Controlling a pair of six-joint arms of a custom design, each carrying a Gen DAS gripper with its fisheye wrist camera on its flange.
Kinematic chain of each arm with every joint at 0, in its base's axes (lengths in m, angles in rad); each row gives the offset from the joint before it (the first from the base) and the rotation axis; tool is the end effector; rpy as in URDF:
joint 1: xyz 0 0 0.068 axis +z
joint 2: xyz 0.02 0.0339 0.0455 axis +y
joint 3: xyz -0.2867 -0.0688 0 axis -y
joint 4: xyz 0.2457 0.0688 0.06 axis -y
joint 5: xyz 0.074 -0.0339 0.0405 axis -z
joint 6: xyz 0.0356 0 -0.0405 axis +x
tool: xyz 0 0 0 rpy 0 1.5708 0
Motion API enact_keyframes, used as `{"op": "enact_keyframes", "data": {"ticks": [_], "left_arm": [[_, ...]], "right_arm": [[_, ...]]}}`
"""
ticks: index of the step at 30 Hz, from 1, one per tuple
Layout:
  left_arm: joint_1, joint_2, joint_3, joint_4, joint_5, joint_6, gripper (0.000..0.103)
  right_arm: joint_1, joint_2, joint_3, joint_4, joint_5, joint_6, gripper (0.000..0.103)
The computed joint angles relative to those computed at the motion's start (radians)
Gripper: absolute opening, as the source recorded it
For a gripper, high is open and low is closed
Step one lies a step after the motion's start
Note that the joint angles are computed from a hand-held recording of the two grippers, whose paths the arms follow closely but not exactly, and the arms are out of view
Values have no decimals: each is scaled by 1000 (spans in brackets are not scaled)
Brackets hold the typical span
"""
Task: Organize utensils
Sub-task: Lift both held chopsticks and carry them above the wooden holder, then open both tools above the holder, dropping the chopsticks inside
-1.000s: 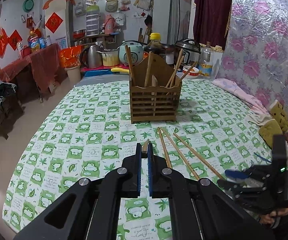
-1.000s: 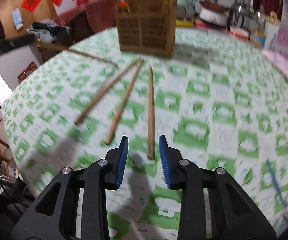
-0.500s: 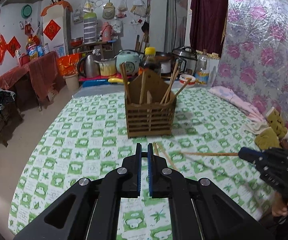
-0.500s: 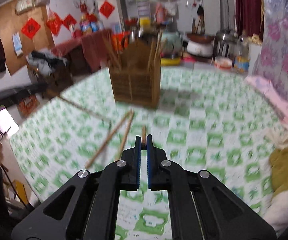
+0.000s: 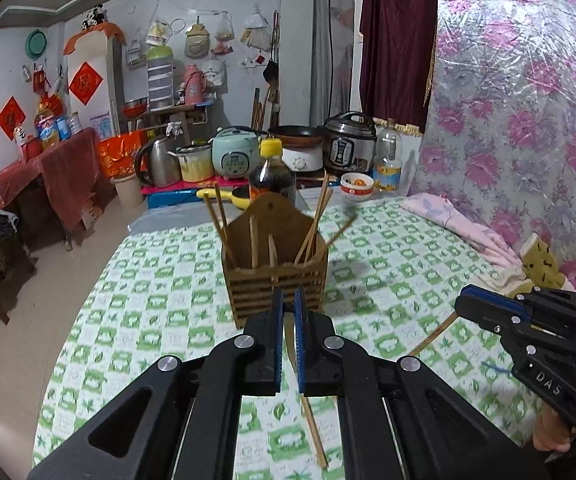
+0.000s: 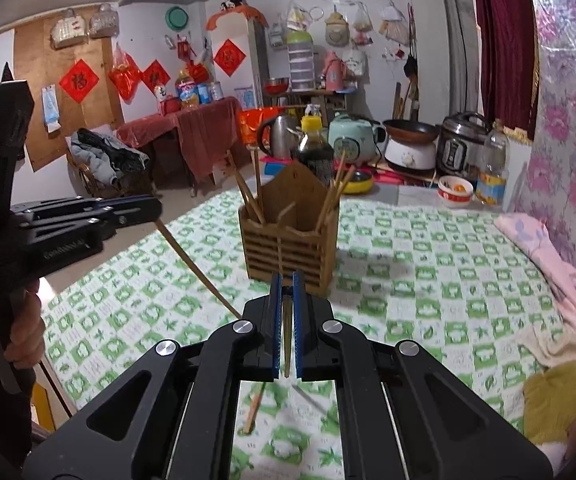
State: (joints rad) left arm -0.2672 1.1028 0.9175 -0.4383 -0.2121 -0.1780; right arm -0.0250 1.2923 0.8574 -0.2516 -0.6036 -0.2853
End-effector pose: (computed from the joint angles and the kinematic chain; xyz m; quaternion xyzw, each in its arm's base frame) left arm 0.2253 -0.0539 0.3195 -0.0088 0.8862 -0.0082 0.4631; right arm 0.2696 0.0135 0.2746 -0.2381 0.8392 0.2023 0.4451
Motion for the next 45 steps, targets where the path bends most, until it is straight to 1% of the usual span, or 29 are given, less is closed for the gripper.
{"op": "enact_keyframes", "data": {"ticks": [4,8,14,18,20,24,25,26,27,28,29,31,33,34,35,36,37,38,39,40,42,43,44,45], "left_arm": [[35,62,108,11,20,26,6],[48,115,205,31,-7,55,6],[82,233,319,97,-32,77,6],[112,313,354,154,-40,84,6],[135,363,365,173,-16,78,6],[196,468,394,152,87,31,6],[209,491,401,144,103,27,11],[222,501,400,142,118,29,25],[236,512,393,150,134,27,37],[248,521,379,177,140,10,59],[256,535,381,187,137,-4,66],[277,556,402,174,168,0,67],[299,558,402,172,197,-15,75],[306,556,398,179,199,-27,82],[314,544,382,188,200,-34,87],[314,543,378,195,190,-46,88],[315,537,372,199,179,-53,90],[313,535,371,200,168,-56,90],[311,531,369,198,160,-57,91],[307,520,361,202,148,-56,92],[298,498,346,212,115,-54,93],[294,490,341,217,98,-53,95],[287,477,328,228,73,-51,97],[281,467,317,235,53,-49,97]], "right_arm": [[28,47,80,36,13,61,6],[55,93,162,94,33,144,6],[138,180,249,257,154,260,6],[186,264,308,314,217,296,6],[206,331,351,320,234,305,6],[220,468,422,295,239,307,7],[220,506,444,281,238,318,9],[223,555,495,226,243,307,11],[223,588,532,185,237,293,11],[219,612,555,167,228,294,11],[213,632,572,159,223,304,11],[199,665,611,124,198,317,12],[194,667,603,132,193,326,15],[191,663,596,141,197,334,20],[188,659,586,153,196,342,29],[184,651,575,166,188,360,48],[181,643,565,182,178,378,57],[175,633,549,204,169,393,70],[171,621,534,223,168,403,75],[170,603,515,240,173,407,76],[167,575,487,264,179,414,85],[165,559,472,278,179,421,87],[161,541,450,297,176,433,91],[158,531,440,305,172,440,94]]}}
